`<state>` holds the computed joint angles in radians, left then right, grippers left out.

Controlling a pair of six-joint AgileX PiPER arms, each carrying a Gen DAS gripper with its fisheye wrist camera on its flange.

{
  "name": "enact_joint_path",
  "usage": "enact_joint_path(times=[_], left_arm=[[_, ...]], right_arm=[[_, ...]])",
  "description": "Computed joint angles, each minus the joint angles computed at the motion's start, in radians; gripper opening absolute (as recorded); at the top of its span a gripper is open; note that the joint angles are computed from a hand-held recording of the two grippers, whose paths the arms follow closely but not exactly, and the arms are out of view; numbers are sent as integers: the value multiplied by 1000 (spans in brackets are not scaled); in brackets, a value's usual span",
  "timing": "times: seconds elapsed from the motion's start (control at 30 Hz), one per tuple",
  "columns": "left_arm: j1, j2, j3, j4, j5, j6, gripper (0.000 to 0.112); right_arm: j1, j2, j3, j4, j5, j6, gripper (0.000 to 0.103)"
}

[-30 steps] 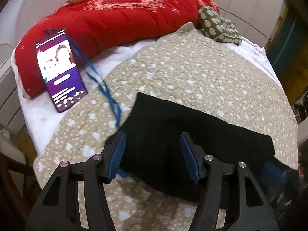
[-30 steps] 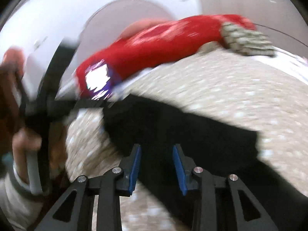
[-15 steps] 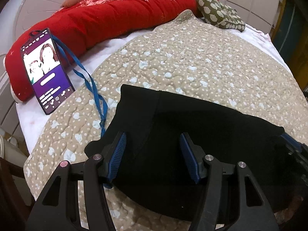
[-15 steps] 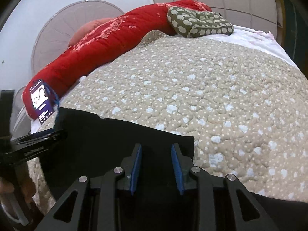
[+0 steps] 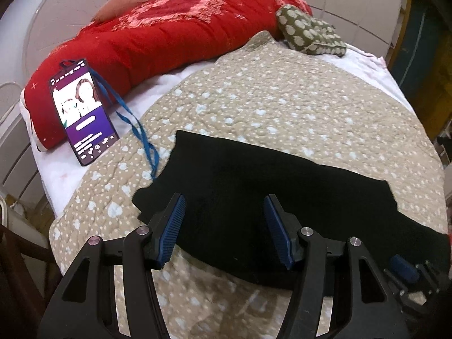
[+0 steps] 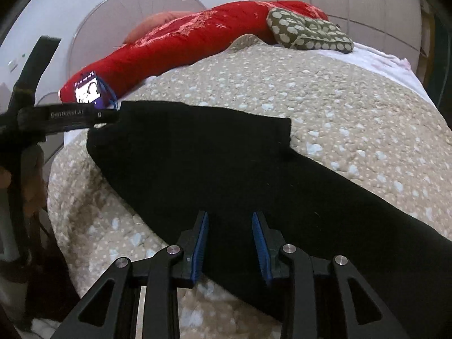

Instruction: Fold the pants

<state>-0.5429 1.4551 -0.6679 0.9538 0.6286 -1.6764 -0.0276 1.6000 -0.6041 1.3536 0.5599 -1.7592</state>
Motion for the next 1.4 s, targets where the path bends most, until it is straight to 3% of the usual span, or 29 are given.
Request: enact_joint_path(times=[0.13, 0.27, 0.43, 0.53, 0.6, 0.67, 0.73, 0.83, 0.9, 1.0, 1.1, 1.27, 1.4], left_arm=[[-77, 11, -26, -2, 29, -22, 58], [-105, 49, -39, 10, -9, -51, 58], [-81, 145, -32, 3, -98, -65, 58], [-110, 176, -52, 20, -55, -82, 58], [-129, 175, -74, -3, -27, -52, 58], [-126, 157, -87, -42, -62, -1, 58], [-144, 154, -100, -43, -71, -2, 58], [-192, 180, -149, -42, -67, 18, 58], [-220, 210, -192, -55, -76, 58, 58], [-255, 276, -297, -156, -106, 215, 58], [-279, 378, -445, -355, -149, 468, 59], [-358, 566, -743, -448, -32, 648, 59], [-360, 673, -926, -607, -4, 842, 59]], right_arm=[[-111, -73, 31, -15, 42, -26, 30], [-242, -95, 46, -40, 60, -48, 31], [-405, -3, 32, 3, -8, -146, 31], [-534, 73, -16, -38, 113, -163, 30], [-608, 77, -52, -119, 180, -91, 30], [-672, 54, -58, -136, 211, -79, 31], [-728, 42, -57, -149, 195, -96, 31], [-773, 71, -58, -135, 105, -158, 31], [-843, 104, -95, -168, 164, -138, 31], [-937, 122, -140, -199, 258, -87, 31], [-989, 132, -161, -221, 292, -63, 41], [-1045, 199, -226, -277, 358, 35, 45], [-1054, 221, -239, -298, 366, 53, 46]])
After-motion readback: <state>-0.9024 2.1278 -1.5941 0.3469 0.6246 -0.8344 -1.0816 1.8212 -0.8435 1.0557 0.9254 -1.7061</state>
